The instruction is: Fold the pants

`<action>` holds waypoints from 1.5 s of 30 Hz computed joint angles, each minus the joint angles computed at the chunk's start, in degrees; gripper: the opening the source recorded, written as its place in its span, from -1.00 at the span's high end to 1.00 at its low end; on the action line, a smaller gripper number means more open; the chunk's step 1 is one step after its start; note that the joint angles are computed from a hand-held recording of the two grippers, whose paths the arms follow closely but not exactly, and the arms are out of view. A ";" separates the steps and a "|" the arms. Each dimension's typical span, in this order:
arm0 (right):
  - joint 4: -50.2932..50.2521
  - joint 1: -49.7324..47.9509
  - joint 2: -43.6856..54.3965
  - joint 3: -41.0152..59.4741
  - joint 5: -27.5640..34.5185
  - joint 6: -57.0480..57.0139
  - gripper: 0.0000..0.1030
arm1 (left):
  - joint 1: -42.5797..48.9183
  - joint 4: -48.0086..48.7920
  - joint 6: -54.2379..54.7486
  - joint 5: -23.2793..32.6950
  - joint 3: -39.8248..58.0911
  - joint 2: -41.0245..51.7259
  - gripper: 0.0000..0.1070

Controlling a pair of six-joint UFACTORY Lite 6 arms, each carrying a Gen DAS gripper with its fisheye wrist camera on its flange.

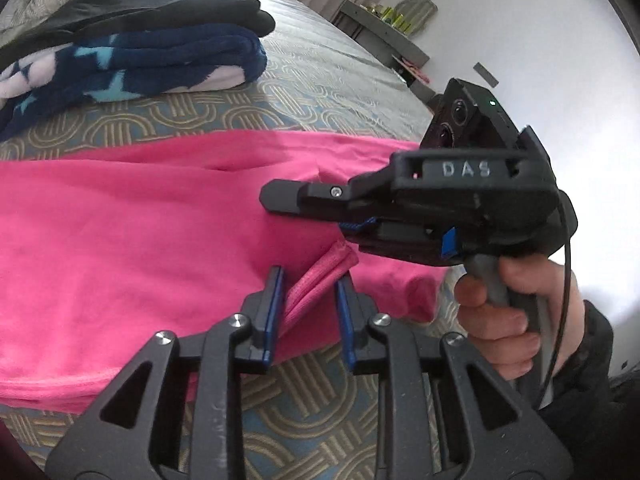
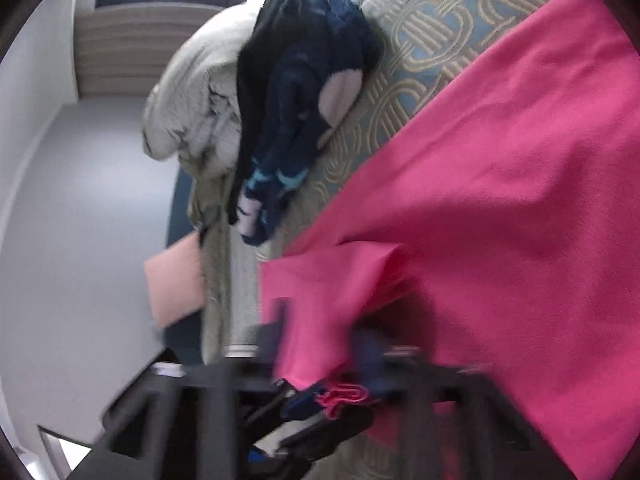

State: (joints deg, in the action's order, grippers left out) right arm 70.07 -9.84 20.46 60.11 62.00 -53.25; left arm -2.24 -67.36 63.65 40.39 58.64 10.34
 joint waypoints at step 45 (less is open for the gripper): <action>-11.49 -49.87 -20.17 -4.79 15.99 -7.94 0.02 | 8.93 1.97 -10.36 10.64 -8.13 -18.66 -0.09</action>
